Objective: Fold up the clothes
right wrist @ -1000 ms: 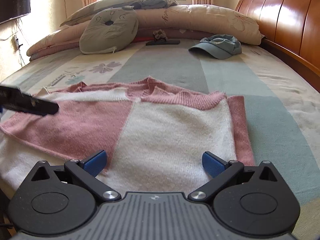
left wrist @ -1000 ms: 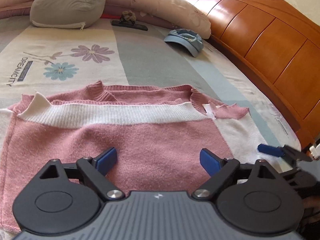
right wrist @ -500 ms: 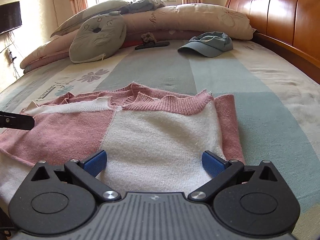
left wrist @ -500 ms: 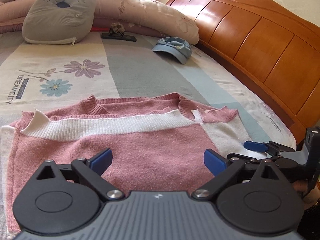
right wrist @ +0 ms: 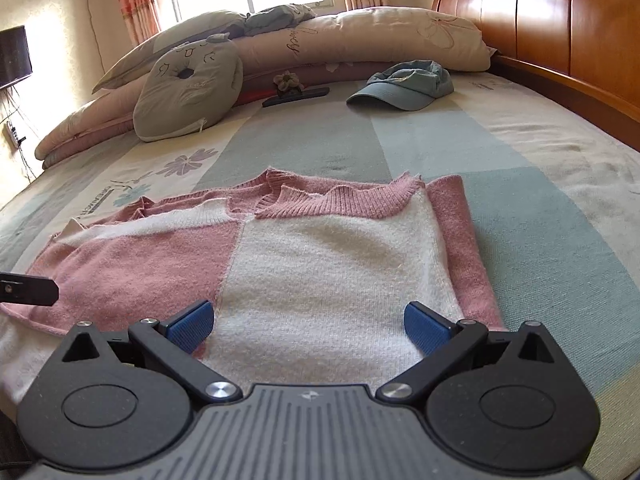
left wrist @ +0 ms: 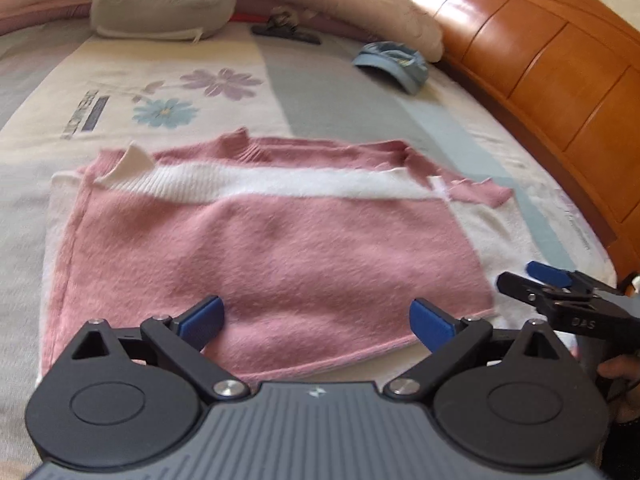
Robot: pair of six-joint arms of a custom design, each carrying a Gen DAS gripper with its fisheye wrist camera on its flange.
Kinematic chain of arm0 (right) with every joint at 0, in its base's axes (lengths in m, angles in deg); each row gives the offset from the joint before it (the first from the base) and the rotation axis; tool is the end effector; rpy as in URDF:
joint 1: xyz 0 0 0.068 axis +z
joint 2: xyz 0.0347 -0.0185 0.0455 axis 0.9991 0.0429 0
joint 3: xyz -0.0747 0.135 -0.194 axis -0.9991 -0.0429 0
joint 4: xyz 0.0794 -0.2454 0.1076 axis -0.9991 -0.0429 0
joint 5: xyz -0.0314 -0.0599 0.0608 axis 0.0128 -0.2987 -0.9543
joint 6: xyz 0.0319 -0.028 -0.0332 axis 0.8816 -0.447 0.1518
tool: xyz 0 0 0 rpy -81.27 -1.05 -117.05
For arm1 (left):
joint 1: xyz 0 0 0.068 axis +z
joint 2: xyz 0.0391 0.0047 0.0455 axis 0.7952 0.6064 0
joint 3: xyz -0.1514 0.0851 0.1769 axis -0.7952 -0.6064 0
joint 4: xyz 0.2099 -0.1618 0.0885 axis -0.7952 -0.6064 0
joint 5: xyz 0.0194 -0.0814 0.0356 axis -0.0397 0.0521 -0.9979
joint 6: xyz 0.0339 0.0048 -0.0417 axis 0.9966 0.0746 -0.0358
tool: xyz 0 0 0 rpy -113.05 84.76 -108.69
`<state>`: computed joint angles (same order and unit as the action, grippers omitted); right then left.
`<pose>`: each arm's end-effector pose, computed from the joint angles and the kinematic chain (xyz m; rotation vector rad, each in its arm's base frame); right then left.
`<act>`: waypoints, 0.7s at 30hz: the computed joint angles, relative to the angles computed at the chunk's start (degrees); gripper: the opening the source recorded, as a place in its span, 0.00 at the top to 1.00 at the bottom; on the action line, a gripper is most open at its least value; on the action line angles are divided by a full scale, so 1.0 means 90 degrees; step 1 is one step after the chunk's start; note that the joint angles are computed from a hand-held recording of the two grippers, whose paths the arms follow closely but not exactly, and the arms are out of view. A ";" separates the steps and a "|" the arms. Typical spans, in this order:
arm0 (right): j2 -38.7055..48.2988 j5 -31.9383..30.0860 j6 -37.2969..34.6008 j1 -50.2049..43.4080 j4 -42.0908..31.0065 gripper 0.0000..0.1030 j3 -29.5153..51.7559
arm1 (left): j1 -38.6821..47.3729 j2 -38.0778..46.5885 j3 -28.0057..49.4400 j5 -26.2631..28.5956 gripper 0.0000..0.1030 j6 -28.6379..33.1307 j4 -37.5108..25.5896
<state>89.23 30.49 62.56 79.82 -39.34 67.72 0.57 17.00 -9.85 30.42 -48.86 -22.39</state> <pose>0.1720 -0.0060 0.1857 -0.3584 2.2160 0.3915 0.1669 -0.1885 0.2081 -0.2858 2.3742 -0.3234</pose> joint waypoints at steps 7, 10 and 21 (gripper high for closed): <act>-0.0251 0.0417 0.0025 0.0314 0.0045 0.00 -0.0155 | -0.0153 -0.0468 -0.0122 -0.0389 0.04 -0.0626 -0.0724; -0.0323 0.0439 0.0001 0.0316 0.0059 0.00 -0.0207 | -0.0095 -0.0783 -0.0146 -0.0490 0.05 -0.1141 -0.1363; -0.0637 0.0572 0.0137 0.0422 0.0244 0.00 -0.0467 | 0.1178 -0.1392 -0.0411 0.0861 0.05 -0.0122 -0.1169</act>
<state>83.50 35.63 63.80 83.61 -37.14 63.52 11.17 4.47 -13.55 38.17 -49.96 -32.91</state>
